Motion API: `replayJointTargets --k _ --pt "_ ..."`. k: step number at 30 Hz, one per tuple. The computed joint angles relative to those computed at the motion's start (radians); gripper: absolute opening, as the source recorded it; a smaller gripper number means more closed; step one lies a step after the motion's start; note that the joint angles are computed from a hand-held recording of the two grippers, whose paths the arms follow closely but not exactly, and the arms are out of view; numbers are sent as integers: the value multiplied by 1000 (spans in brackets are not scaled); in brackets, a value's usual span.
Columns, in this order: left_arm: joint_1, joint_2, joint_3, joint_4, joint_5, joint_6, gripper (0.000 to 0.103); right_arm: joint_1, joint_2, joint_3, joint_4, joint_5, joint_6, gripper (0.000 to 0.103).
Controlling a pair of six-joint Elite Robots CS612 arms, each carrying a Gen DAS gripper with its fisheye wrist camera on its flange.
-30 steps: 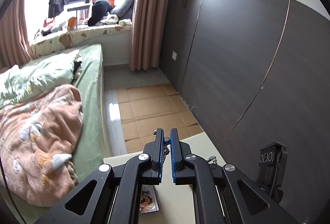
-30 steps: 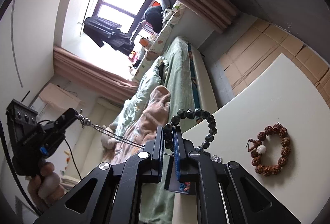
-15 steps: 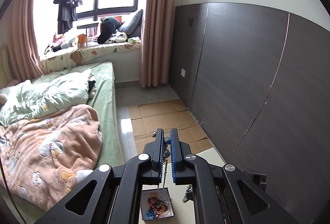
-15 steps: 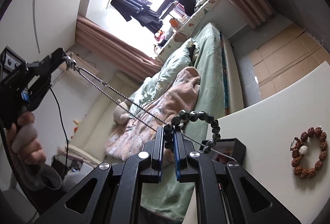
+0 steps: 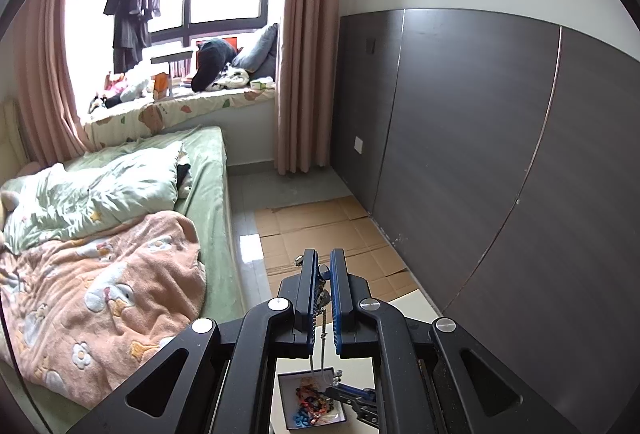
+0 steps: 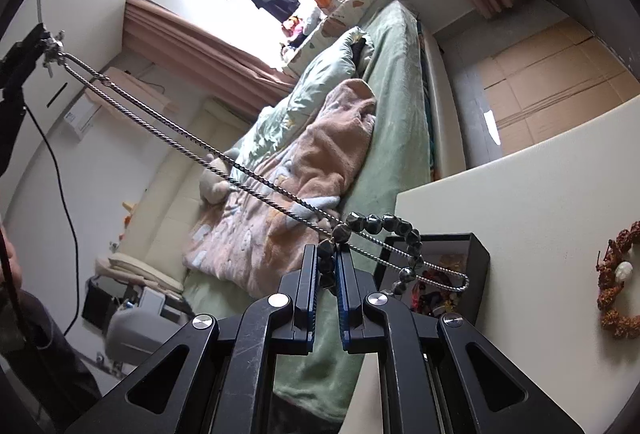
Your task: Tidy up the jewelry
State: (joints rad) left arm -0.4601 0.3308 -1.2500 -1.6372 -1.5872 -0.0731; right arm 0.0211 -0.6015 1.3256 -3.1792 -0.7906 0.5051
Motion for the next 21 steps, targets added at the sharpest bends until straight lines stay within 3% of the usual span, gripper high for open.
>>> replayJointTargets --k 4,8,9,11,14,21 --pt "-1 -1 0 -1 1 7 6 10 11 -23 67 -21 -27 11" --pt "-2 5 0 7 5 11 6 19 15 -44 204 -85 -57 11" --pt "-2 6 1 6 9 11 6 19 18 -53 252 -91 -68 13" --pt "-2 10 2 5 12 12 6 19 18 -58 308 -109 -72 26" --pt "0 18 6 9 19 7 6 15 4 -37 302 -126 -75 46" --pt "7 49 8 39 18 -24 6 -6 -33 31 231 -135 -57 50"
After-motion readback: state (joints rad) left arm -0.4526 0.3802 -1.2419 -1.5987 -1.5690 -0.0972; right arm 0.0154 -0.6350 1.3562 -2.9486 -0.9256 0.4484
